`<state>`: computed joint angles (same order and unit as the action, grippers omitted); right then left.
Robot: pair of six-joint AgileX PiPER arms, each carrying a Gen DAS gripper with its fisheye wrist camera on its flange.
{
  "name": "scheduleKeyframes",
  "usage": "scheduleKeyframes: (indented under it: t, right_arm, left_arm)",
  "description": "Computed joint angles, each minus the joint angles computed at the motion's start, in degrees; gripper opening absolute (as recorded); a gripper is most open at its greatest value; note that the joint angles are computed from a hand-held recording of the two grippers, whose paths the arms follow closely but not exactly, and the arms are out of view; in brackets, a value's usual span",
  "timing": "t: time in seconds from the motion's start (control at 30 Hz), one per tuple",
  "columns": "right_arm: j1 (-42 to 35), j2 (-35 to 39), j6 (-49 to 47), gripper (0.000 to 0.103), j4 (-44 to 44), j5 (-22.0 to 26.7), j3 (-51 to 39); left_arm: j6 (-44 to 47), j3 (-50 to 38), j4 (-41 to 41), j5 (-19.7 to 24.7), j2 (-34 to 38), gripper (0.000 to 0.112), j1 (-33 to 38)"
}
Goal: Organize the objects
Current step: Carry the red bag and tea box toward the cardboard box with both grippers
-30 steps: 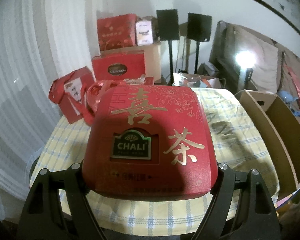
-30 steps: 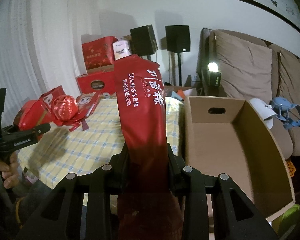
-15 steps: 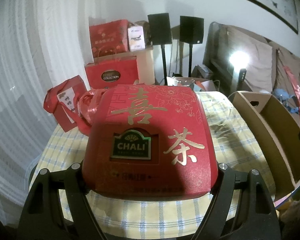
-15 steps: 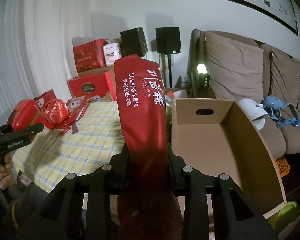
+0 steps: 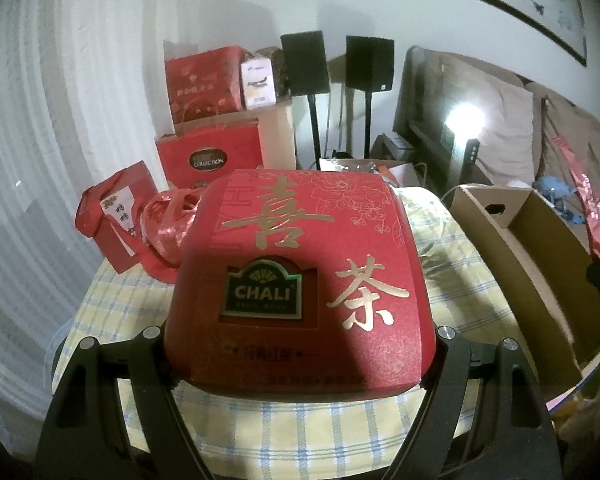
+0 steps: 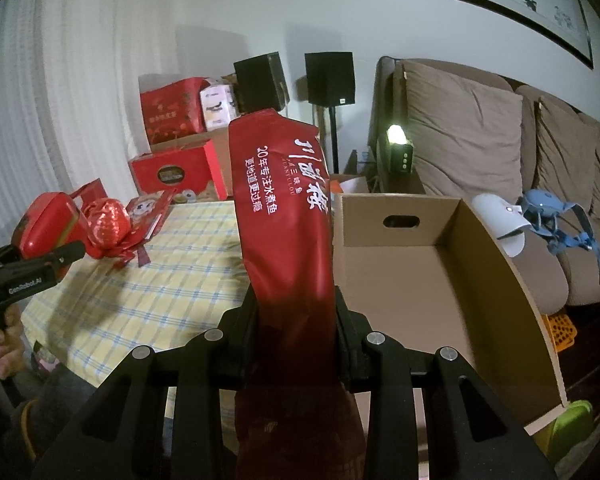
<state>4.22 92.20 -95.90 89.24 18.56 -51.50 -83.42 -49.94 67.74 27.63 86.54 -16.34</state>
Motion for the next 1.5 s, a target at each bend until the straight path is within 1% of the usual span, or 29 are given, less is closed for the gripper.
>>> scheduleKeyframes:
  t: [0.67,0.97,1.1,1.5]
  right_arm:
    - [-2.66,0.11,3.0,0.032,-3.07,0.63,-0.6]
    - [-3.97,0.46,4.71,0.032,-4.45,0.69,-1.19]
    - [-4.97,0.8,5.37,0.032,-4.99,1.56,-1.56]
    - [-6.09,1.08,6.57,0.032,-6.3,1.65,-2.0]
  left_arm:
    - [-0.62,-2.39,-0.64,0.46,2.1,0.079,-2.53]
    - [0.05,-3.67,-1.39,0.25,2.7,0.079,-2.46]
    - [0.3,-3.81,-2.15,-0.17,2.68,0.079,-2.48]
    - [1.19,-5.35,-3.24,0.06,3.71,0.079,-3.97]
